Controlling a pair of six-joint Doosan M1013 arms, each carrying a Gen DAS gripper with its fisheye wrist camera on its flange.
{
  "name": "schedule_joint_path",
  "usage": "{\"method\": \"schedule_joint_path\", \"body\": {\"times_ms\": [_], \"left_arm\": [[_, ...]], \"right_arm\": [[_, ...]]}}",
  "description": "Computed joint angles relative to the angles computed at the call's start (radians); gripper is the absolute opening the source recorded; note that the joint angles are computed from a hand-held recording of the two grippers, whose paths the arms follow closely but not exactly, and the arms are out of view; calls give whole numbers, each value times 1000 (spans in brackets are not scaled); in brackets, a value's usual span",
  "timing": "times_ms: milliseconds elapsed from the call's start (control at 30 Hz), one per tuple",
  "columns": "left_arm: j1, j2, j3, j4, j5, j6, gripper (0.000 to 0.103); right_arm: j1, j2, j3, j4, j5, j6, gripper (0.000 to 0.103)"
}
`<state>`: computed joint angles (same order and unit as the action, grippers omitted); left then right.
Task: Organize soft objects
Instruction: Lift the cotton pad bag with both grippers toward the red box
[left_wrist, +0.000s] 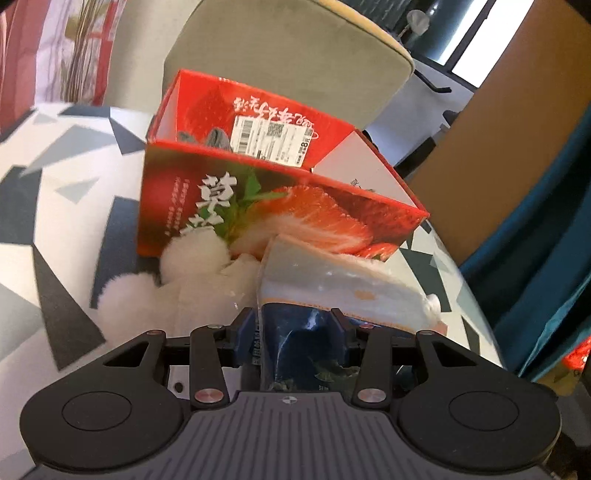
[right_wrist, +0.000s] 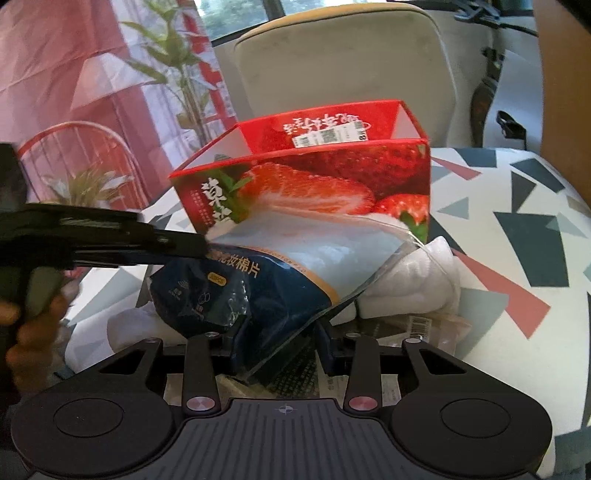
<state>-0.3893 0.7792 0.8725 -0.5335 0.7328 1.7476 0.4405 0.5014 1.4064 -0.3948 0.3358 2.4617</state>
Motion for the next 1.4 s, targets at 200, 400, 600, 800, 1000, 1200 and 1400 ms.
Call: {"method": "schedule_joint_path", "body": {"times_ms": [200,400,600,800,1000,1200,1400], "left_arm": [[-5,-35,75,-49,-62,77,29],[-10,-66,127,-53,-100,88,28],[-15,-75,150,-34,-128,80,28],[-20,-88,174,-43,-171,111,28],[-23,-102,199,-72,-223,158,28],[-25,-109,210,-84,-234,184,28],[-24,-118,223,-104,-251,211,28]], "right_arm": [[-6,-2,5,18,-5,4,35],[-3,-12,25,-108,-41,159,41],[-5,-23,46,-267,-63,344,39],[-4,-24,51,-299,-79,377,30],[0,-30,65,-471,-104,538,29],[4,-32,67,-535,-99,592,29],[6,-35,68,-585,-99,628,29]]}}
